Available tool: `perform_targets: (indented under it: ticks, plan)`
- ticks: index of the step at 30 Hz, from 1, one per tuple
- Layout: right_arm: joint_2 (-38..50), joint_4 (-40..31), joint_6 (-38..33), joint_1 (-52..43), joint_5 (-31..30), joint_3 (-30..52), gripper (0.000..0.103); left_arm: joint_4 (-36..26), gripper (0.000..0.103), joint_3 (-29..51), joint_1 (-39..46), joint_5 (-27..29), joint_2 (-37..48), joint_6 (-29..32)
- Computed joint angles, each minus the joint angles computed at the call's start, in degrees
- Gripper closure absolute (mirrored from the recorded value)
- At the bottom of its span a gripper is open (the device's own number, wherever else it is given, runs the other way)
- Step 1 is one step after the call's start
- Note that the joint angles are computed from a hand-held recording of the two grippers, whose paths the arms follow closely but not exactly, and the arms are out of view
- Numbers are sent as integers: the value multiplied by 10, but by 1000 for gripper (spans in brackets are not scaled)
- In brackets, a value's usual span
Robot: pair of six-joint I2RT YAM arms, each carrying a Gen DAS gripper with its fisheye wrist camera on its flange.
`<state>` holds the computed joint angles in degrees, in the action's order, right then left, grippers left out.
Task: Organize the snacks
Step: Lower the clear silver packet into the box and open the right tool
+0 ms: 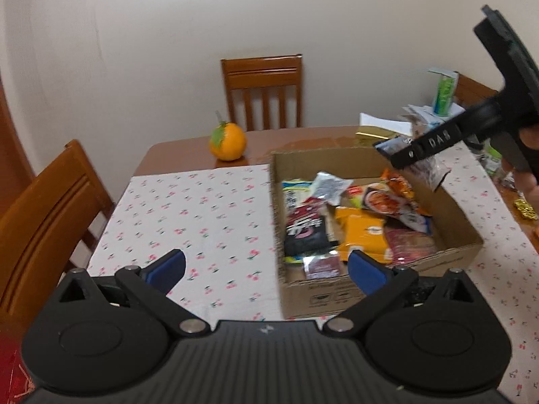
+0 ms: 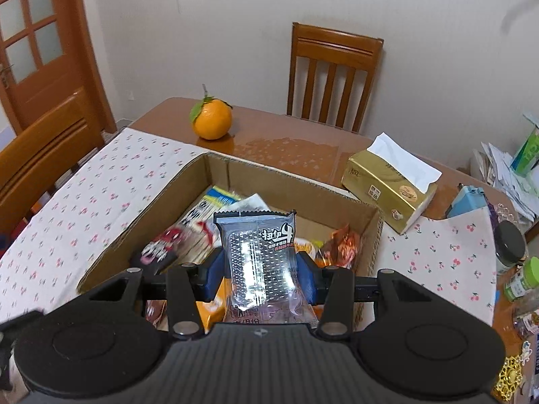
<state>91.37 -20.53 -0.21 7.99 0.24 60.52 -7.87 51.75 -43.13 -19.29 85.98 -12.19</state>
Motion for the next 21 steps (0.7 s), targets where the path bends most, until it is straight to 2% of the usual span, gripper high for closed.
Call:
perform_targets:
  ticks: [7, 9, 11, 13, 16, 21]
  plan:
    - [100, 15, 23, 5, 14, 76, 52, 7, 1, -16, -4, -36, -5, 3]
    - [118, 22, 32, 7, 16, 89, 49, 4, 1, -16, -5, -36, -5, 4]
    - [125, 27, 39, 8, 22, 93, 39, -1, 1, -14, -5, -33, -4, -3]
    - [120, 30, 42, 9, 27, 88, 20, -3, 1, -13, -3, -23, -6, -9]
    - [94, 31, 48, 12, 35, 67, 3, -13, 1, -8, 0, -12, -5, -20]
    - [18, -19, 74, 28, 72, 25, 0, -35, 1, 10, -2, -7, -1, -25]
